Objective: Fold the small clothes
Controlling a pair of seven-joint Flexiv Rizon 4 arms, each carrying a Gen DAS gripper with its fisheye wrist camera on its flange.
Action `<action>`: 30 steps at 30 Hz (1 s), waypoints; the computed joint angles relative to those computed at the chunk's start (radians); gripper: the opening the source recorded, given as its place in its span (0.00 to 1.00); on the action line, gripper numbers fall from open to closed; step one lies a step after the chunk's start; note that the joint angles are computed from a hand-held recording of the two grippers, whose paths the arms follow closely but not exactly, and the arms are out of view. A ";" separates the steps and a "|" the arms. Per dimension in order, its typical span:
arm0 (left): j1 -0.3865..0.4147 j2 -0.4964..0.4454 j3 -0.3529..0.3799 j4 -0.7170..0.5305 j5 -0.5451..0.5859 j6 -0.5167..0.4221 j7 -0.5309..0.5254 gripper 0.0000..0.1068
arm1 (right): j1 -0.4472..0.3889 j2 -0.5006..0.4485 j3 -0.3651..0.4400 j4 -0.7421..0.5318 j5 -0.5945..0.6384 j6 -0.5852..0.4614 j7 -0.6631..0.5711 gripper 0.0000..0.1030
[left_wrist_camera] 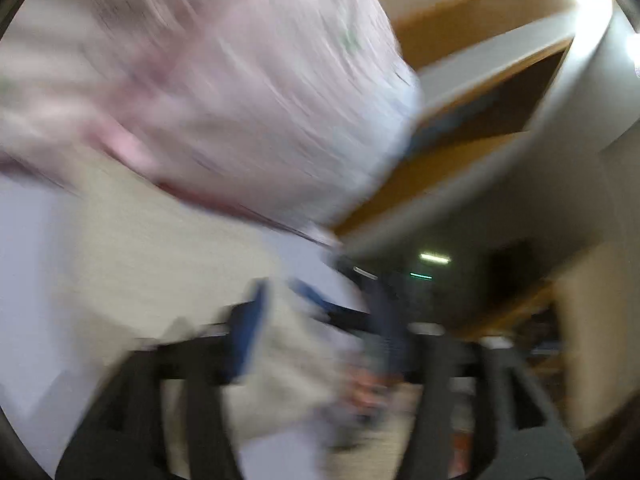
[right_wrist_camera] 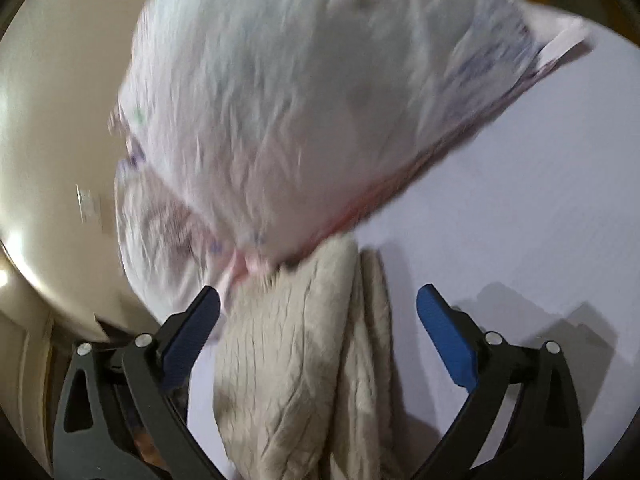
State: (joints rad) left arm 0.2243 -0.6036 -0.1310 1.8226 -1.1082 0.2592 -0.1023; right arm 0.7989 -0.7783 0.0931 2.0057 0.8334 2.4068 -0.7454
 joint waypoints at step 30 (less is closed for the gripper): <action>0.098 -0.082 0.018 -0.030 0.030 0.395 0.169 0.49 | 0.236 -0.075 -0.436 -0.085 -0.695 -0.364 0.493 0.43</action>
State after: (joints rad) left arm 0.3219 -0.6856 -0.1135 1.7922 -1.0781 0.6543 0.0671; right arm 1.0349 -0.8533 -0.3433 1.9208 0.1382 2.0427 -0.2521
